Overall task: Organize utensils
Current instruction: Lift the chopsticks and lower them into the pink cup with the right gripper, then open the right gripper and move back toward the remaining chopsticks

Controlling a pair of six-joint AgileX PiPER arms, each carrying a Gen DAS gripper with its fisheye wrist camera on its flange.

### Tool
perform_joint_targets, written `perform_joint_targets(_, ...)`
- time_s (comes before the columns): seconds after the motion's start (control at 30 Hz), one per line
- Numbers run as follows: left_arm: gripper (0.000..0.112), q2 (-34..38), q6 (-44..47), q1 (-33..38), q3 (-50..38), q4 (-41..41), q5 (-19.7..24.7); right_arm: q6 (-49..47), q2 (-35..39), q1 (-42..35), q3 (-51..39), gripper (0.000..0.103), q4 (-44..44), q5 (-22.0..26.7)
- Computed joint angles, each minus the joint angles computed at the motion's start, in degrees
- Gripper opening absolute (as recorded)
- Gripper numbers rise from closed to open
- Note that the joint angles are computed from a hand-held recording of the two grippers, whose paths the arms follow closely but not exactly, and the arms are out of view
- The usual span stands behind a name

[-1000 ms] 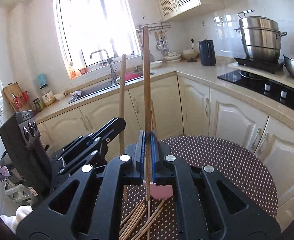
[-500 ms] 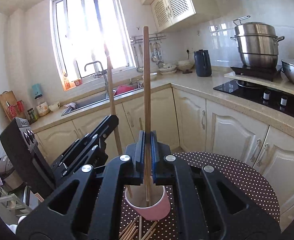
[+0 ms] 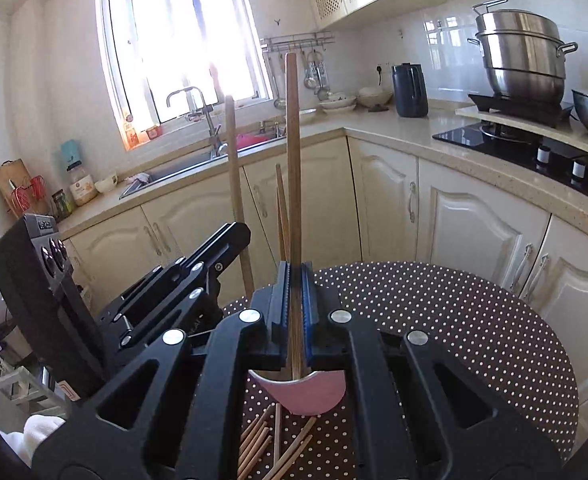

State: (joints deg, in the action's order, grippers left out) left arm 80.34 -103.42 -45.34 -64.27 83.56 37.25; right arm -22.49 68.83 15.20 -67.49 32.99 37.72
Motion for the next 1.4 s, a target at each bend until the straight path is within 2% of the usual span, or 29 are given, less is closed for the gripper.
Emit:
perform_joint_targets(0.23, 0.006, -2.62, 9.55, 0.78, 1.09, -9.32, -2.40, 5.27, -0.15, 2.14, 2.09, 0.006, -4.82, -0.88)
perform_joint_targets(0.27, 0.010, -3.01, 10.86, 0.91, 1.21, -10.62, -2.70, 6.19, -0.28, 2.43, 2.34, 0.006, -5.55, -0.96)
perform_joint_targets(0.3, 0.022, -3.37, 12.13, 0.91, 1.19, -11.97, -2.58, 6.96, -0.54, 2.59, 2.67, 0.006, -5.97, -1.21)
perform_joint_targets(0.33, 0.026, -3.82, 12.60, 0.61, 1.38, -12.63, -1.89, 7.72, -0.58, 2.65, 2.64, 0.007, -6.41, -1.07)
perform_joint_targets(0.5, 0.030, -5.94, 19.07, -0.38, 1.28, -18.36, -0.14, 12.09, -1.51, 3.54, 2.50, 0.007, -10.02, -0.15)
perform_joint_targets(0.57, 0.038, -6.96, 20.34, -0.93, 1.41, -19.65, 0.57, 13.05, -1.88, 3.47, 2.29, 0.008, -10.57, 0.34)
perform_joint_targets(0.73, 0.050, -9.82, 24.21, -2.88, 1.03, -23.42, 4.12, 17.59, -3.76, 4.48, 2.10, 0.011, -14.48, 0.90)
perform_joint_targets(0.87, 0.053, -11.67, 27.77, -4.44, 0.44, -26.94, 7.28, 20.62, -5.77, 5.33, 2.34, 0.028, -17.13, 1.64)
perform_joint_targets(0.97, 0.053, -12.68, 31.66, -5.06, -0.51, -31.31, 9.31, 21.95, -7.45, 5.95, 2.31, 0.028, -18.48, 3.31)
perform_joint_targets(1.1, 0.053, -13.04, 41.13, -3.94, -2.52, -42.93, 11.91, 23.58, -9.85, 7.07, 3.00, 0.028, -20.03, 6.23)
perform_joint_targets(1.3, 0.053, -14.00, 45.42, -6.20, -2.00, -49.99, 16.97, 28.95, -13.76, 11.93, 5.95, 0.028, -25.83, 9.98)
perform_joint_targets(1.4, 0.053, -13.21, 45.59, -9.20, -2.18, -50.59, 21.75, 31.67, -15.48, 14.82, 7.64, 0.028, -28.71, 12.00)
